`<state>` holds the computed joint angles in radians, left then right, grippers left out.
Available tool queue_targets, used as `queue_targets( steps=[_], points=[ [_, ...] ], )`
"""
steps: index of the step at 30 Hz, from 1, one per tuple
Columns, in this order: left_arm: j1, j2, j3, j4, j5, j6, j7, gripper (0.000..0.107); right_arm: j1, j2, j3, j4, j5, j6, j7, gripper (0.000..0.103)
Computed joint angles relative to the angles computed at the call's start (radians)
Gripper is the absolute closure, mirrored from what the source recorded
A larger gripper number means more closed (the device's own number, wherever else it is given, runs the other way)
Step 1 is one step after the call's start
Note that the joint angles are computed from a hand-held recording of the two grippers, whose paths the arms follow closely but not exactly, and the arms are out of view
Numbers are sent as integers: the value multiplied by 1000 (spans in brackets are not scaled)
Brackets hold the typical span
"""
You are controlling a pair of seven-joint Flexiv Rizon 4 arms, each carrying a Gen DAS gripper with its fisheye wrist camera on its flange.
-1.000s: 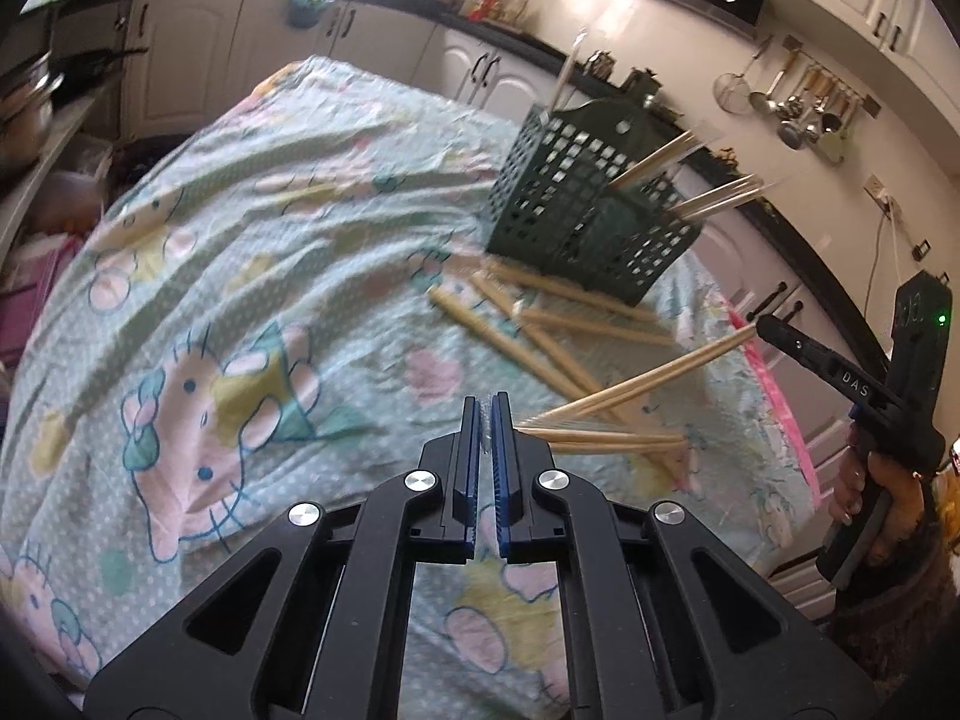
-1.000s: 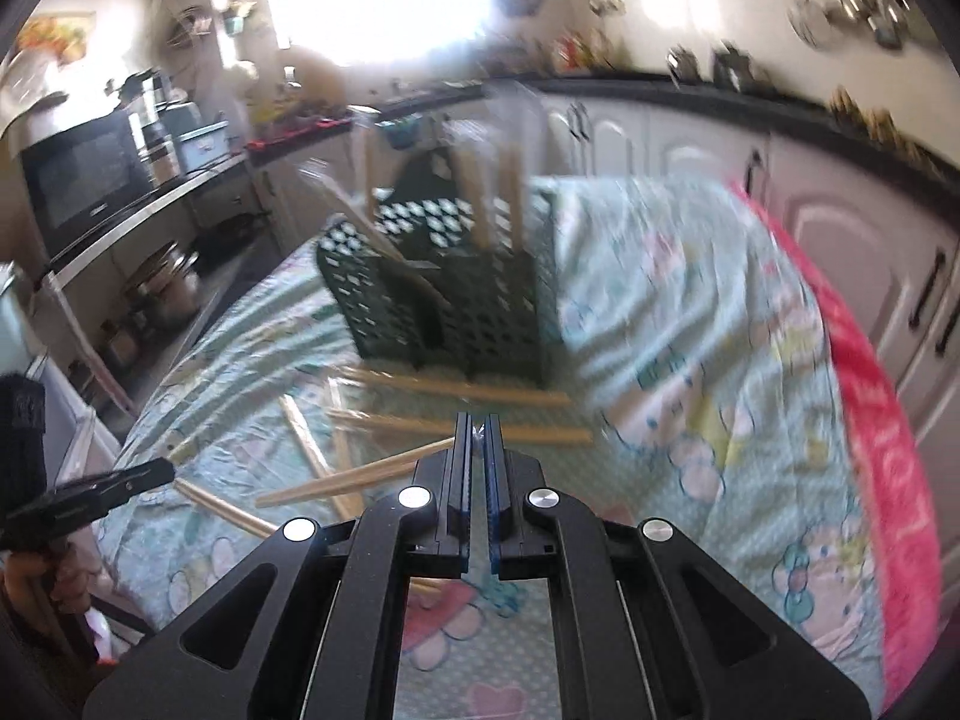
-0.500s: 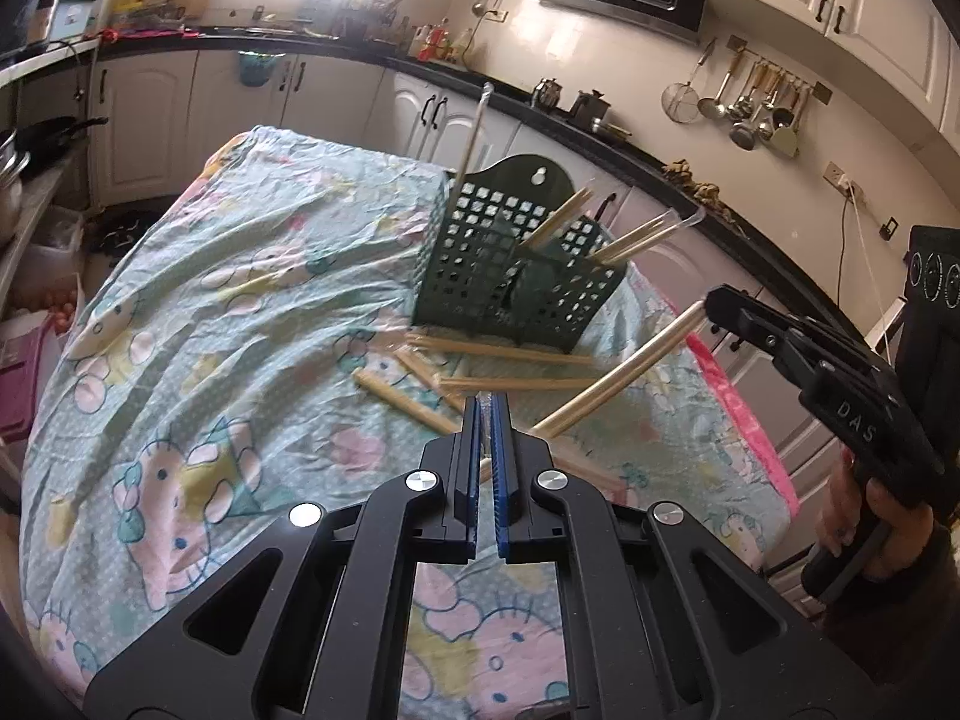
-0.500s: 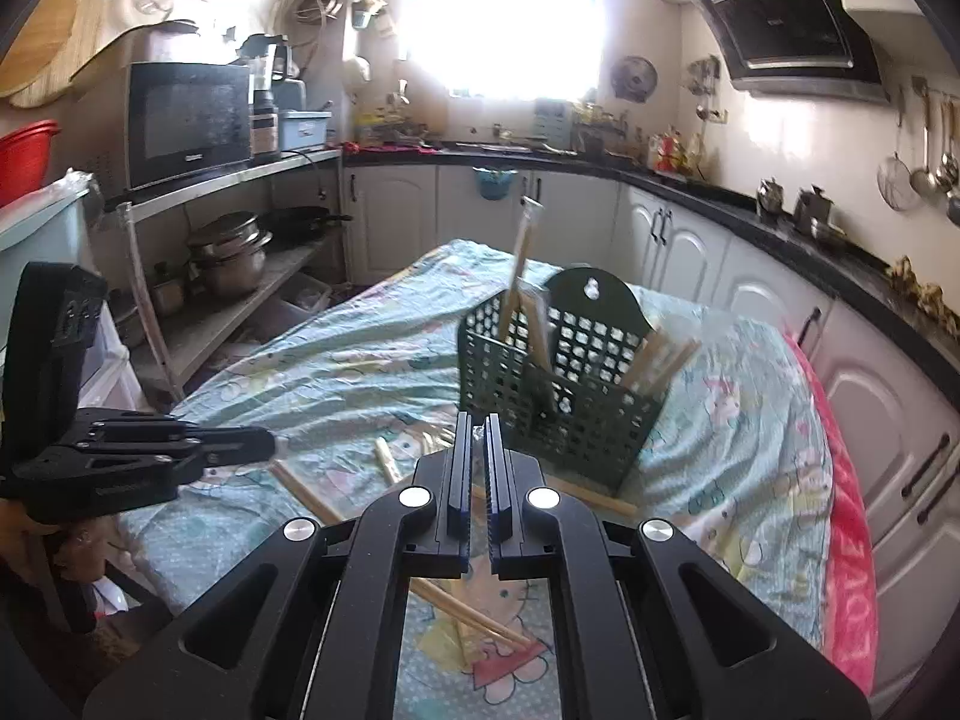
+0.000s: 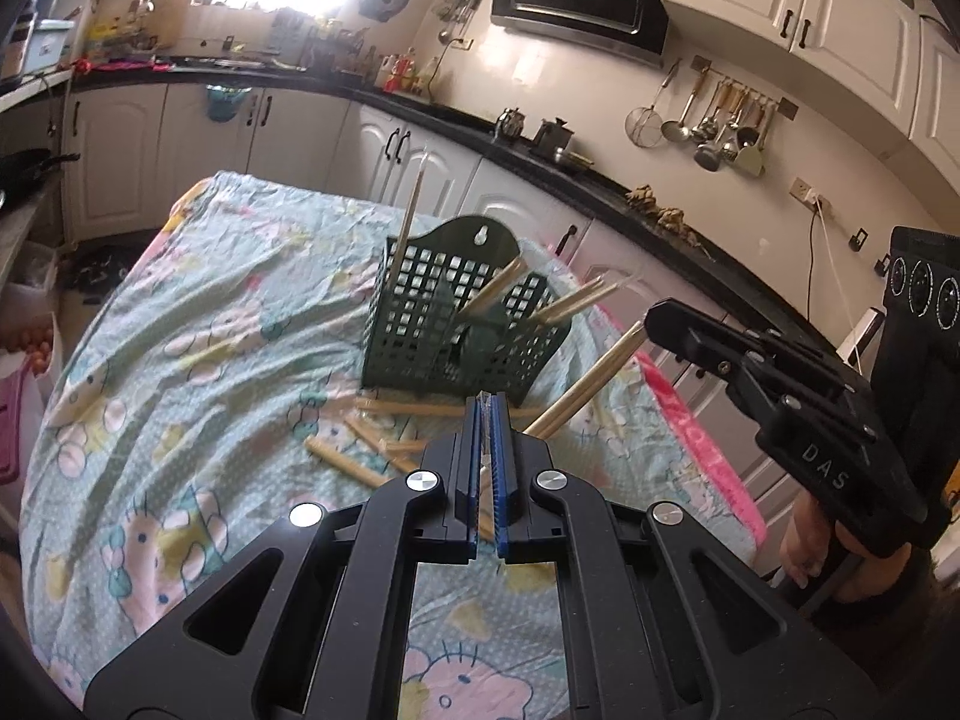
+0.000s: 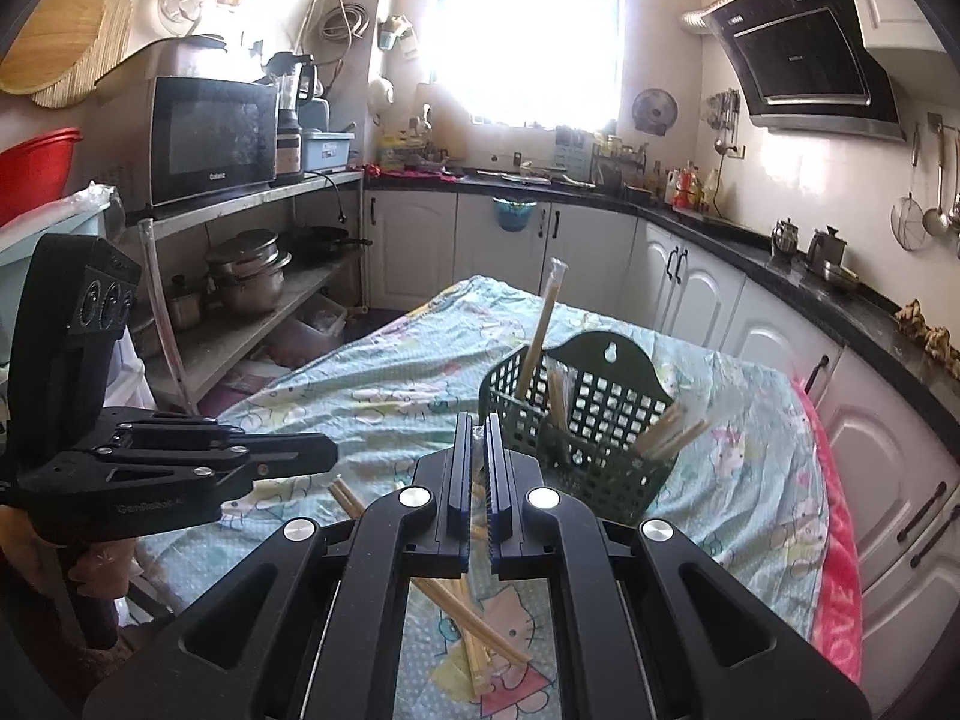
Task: Organize utensils
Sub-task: 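Lift both held chopsticks and carry them above the green caddy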
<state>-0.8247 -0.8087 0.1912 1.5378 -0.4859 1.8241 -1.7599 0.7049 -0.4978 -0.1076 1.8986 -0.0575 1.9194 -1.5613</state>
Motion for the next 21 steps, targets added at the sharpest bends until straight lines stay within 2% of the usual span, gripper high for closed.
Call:
queue_targets(
  steps=[6,21],
  points=[
    [21,21,-11,-16,13,16,15,106,7,13,-7,-21,-19,-19,-2,99],
    [15,40,27,-89,-26,18,101,106,-11,24,2,-104,-58,-24,-6,99]
  ],
)
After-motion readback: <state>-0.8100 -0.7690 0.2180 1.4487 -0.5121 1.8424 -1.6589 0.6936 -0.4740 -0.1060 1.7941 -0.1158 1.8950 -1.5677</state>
